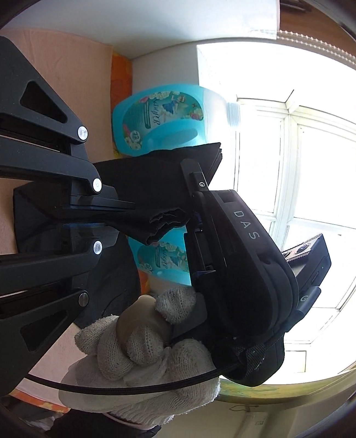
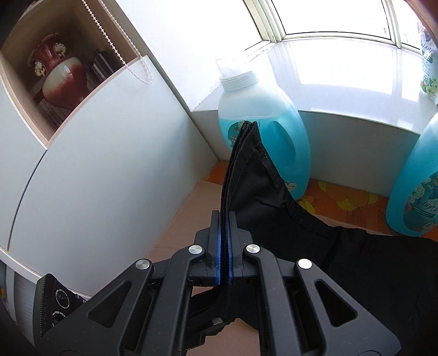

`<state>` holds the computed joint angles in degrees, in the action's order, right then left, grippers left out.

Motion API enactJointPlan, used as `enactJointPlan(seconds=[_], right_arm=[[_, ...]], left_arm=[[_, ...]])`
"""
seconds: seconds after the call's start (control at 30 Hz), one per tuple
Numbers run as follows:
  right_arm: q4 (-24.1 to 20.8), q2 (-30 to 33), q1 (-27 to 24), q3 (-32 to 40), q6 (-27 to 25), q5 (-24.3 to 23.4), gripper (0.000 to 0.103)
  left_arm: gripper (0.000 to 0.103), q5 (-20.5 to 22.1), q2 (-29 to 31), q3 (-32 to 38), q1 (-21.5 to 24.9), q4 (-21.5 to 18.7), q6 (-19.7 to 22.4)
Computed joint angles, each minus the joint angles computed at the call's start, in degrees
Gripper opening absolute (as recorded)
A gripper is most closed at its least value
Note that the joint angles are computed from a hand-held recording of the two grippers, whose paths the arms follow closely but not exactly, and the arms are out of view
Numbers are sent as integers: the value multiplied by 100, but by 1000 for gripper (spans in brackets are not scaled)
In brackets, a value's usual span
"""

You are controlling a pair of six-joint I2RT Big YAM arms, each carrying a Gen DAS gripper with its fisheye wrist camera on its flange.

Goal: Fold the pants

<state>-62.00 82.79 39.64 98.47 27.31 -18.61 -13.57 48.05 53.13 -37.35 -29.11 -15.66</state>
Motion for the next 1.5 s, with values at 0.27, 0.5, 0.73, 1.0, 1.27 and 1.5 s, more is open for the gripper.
enactJointPlan(seconds=[0.27, 0.5, 0.73, 1.0, 1.27, 1.5], right_arm=[[92, -1029, -947, -1218, -259, -203, 4], [-33, -1595, -1993, -2196, -688, -460, 4], [-84, -1784, -2869, -3057, -1229, -536, 4], [87, -1957, -3526, -4005, -1566, -724, 4], [239, -2022, -3756, -4517, -1792, -1254, 5], [101, -1585, -4206, -4245, -1841, -2540, 42]], left_arm=[[5, -60, 965, 468, -813, 355, -142], [6, 538, 1929, 808, -944, 667, -183], [29, 989, 2084, 772, -1055, 349, -350], [30, 852, 1689, 505, -873, -444, -855], [30, 1002, 2573, 858, -735, -774, -654], [30, 1030, 2678, 743, -756, -718, -534]])
